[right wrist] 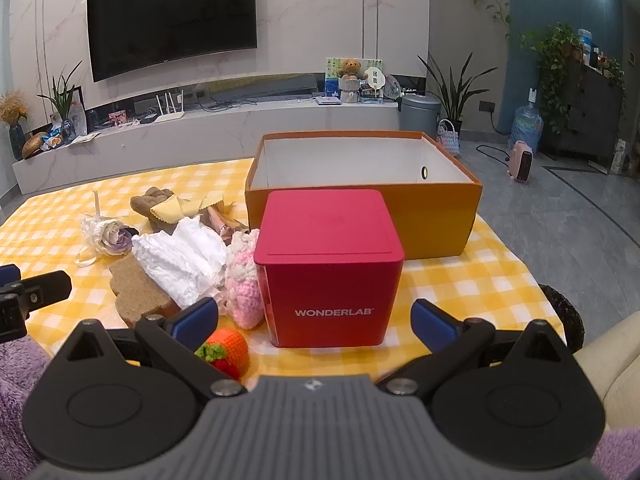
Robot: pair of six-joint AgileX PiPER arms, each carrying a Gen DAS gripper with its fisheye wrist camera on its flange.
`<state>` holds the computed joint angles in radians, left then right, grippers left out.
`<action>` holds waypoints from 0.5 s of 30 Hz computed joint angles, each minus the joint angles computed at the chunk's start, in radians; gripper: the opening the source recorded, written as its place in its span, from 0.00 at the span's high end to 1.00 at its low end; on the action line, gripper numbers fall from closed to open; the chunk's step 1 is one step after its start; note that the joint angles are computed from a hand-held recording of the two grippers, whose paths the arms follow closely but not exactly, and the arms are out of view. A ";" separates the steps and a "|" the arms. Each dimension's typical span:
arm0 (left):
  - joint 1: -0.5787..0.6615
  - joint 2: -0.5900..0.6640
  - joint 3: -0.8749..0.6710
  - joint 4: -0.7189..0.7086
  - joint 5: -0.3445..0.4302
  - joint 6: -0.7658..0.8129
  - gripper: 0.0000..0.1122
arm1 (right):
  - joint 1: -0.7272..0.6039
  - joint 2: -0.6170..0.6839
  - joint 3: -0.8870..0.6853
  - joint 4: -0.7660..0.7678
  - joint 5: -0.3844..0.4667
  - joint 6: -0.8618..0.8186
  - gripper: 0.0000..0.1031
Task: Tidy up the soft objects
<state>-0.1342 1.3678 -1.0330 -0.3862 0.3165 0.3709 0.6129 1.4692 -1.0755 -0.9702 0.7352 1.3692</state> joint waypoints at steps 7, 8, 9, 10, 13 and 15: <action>0.000 0.001 0.001 -0.003 -0.001 0.003 0.12 | -0.002 0.003 -0.006 0.012 0.003 -0.009 0.02; 0.000 0.001 0.000 0.000 0.000 0.000 0.12 | -0.003 0.004 -0.006 0.014 0.003 -0.010 0.02; 0.000 0.000 0.000 0.001 0.000 -0.001 0.12 | -0.003 0.004 -0.006 0.015 0.003 -0.010 0.02; 0.000 0.000 0.000 0.001 0.000 -0.001 0.12 | -0.004 0.004 -0.005 0.016 0.002 -0.010 0.02; -0.001 0.001 -0.001 0.005 0.001 -0.006 0.12 | -0.004 0.004 -0.003 0.018 0.003 -0.008 0.03; -0.001 0.001 -0.002 0.006 0.002 -0.007 0.12 | -0.004 0.005 -0.005 0.023 0.003 -0.013 0.02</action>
